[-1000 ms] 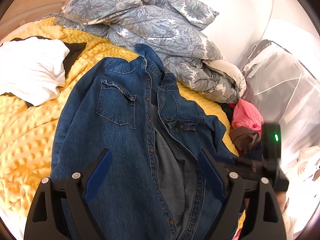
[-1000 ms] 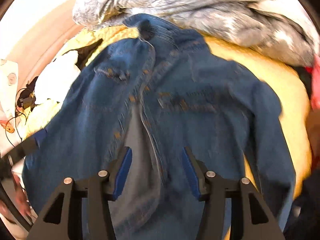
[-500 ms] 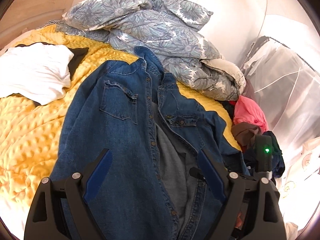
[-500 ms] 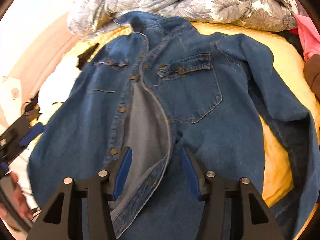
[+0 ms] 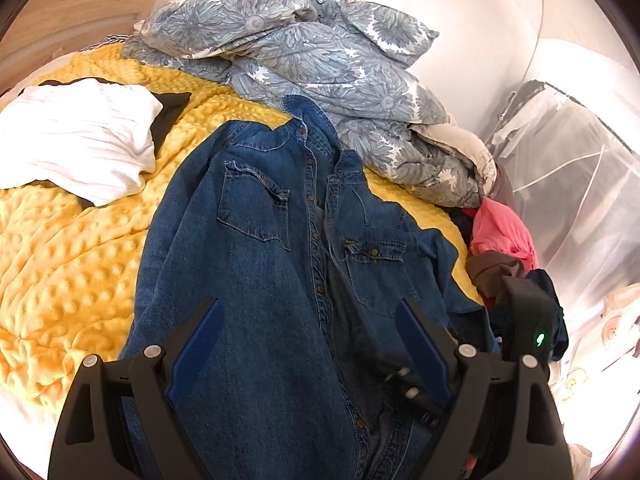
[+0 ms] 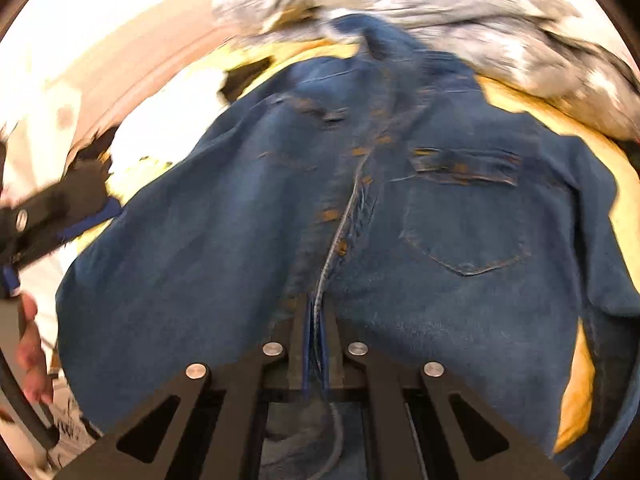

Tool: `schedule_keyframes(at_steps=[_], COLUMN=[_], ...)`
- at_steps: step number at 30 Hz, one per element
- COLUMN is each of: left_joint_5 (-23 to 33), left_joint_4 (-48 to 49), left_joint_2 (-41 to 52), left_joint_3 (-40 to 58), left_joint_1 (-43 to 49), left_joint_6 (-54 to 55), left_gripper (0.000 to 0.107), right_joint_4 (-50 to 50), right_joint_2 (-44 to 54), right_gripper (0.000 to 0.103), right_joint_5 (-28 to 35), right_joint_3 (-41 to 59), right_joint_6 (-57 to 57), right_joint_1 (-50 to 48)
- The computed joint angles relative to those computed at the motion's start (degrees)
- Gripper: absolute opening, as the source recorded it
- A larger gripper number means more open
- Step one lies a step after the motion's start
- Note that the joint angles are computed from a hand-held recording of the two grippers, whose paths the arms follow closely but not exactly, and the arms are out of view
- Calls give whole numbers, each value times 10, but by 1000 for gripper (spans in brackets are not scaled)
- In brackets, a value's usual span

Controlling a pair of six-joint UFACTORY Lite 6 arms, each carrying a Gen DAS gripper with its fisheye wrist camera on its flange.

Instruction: Fold clothes

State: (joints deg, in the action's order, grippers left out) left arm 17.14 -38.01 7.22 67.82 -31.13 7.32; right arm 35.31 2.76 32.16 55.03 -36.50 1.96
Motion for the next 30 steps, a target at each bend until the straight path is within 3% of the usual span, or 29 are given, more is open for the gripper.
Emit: schedule_keyframes(at_steps=[5, 6, 8, 10, 11, 12, 14, 19, 23, 27, 30], left_joint_5=[5, 5, 6, 6, 6, 5, 4, -1, -8, -6, -6], left_joint_4=[-8, -11, -14, -19, -21, -24, -28, 13, 76, 72, 59], left_joint_2=[3, 3, 1, -3, -4, -6, -9, -14, -13, -12, -17], left_joint_3=[3, 3, 1, -1, -3, -4, -7, -10, -8, -10, -16], left_joint_1=[-1, 0, 0, 2, 3, 4, 4, -8, -21, -18, -12], left_joint_6=[7, 9, 14, 22, 24, 26, 28, -7, -62, -59, -45], left_gripper=[89, 89, 89, 89, 89, 89, 89, 89, 89, 89, 89], right_joint_4=[14, 4, -11, 11, 27, 36, 18, -82, -75, -52, -48], right_joint_2=[39, 51, 69, 17, -16, -52, -121, -203, -210, -206, -239], right_gripper=[10, 20, 23, 25, 37, 58, 67, 67, 59, 48, 45], right_joint_5=[3, 18, 48, 73, 87, 95, 97, 74, 83, 88, 98], right_joint_3=[7, 17, 35, 17, 6, -11, -49, -139, -169, -177, -202], right_joint_6=[9, 25, 53, 33, 18, 8, 22, 115, 85, 69, 72], right_joint_1=[17, 13, 6, -15, -29, -41, -56, -54, -73, -84, -75])
